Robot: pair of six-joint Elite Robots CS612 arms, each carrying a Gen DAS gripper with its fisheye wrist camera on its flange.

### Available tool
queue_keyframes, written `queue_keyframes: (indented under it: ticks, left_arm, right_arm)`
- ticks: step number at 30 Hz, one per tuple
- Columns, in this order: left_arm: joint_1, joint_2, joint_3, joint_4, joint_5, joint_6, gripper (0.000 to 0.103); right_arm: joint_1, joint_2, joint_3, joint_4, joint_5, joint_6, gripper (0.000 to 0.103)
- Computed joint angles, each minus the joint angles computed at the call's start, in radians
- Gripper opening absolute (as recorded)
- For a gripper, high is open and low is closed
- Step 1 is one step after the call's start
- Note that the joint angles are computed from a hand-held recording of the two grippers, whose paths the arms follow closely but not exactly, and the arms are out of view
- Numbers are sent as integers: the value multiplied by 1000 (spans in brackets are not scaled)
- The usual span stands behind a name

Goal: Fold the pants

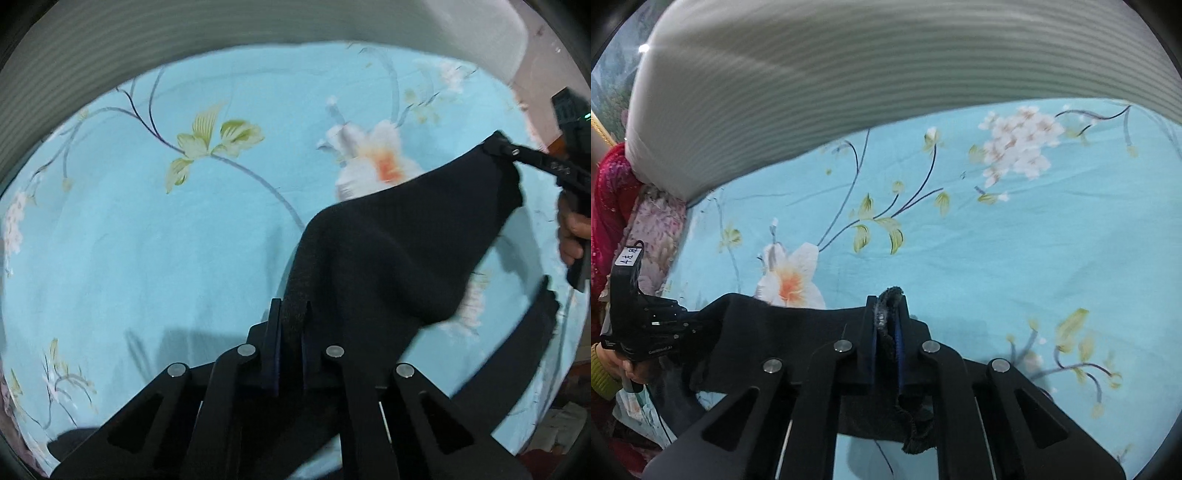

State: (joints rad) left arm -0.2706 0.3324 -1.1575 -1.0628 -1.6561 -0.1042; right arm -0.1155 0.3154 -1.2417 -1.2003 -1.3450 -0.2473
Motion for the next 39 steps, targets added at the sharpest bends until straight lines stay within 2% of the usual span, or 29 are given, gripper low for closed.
queue_keyframes:
  ticks: [4,9,15,21,27,33,39]
  left_arm:
    - [-11,27,-110,18,-42,-11,5]
    - [-36,65,-232,78,-69,-28,4]
    - [-72,107,-335,121,-64,-53,4]
    - [-88,147,-436,164,-80,-89,4]
    - [-108,176,-508,205,-72,-93,4]
    - [-119,202,-564,231,-81,-73,4]
    - [-131,223,-586,266,-92,-32,5]
  right_arm:
    - [-28,7,-65,24,68,-29,8]
    - [-47,23,-142,65,101,-77,8]
    - [-67,61,-273,176,116,-161,8]
    - [-89,87,-373,274,122,-233,8]
    - [-93,108,-457,363,93,-327,8]
    - [-86,128,-518,466,12,-420,7]
    - [-80,137,-542,508,-82,-479,7]
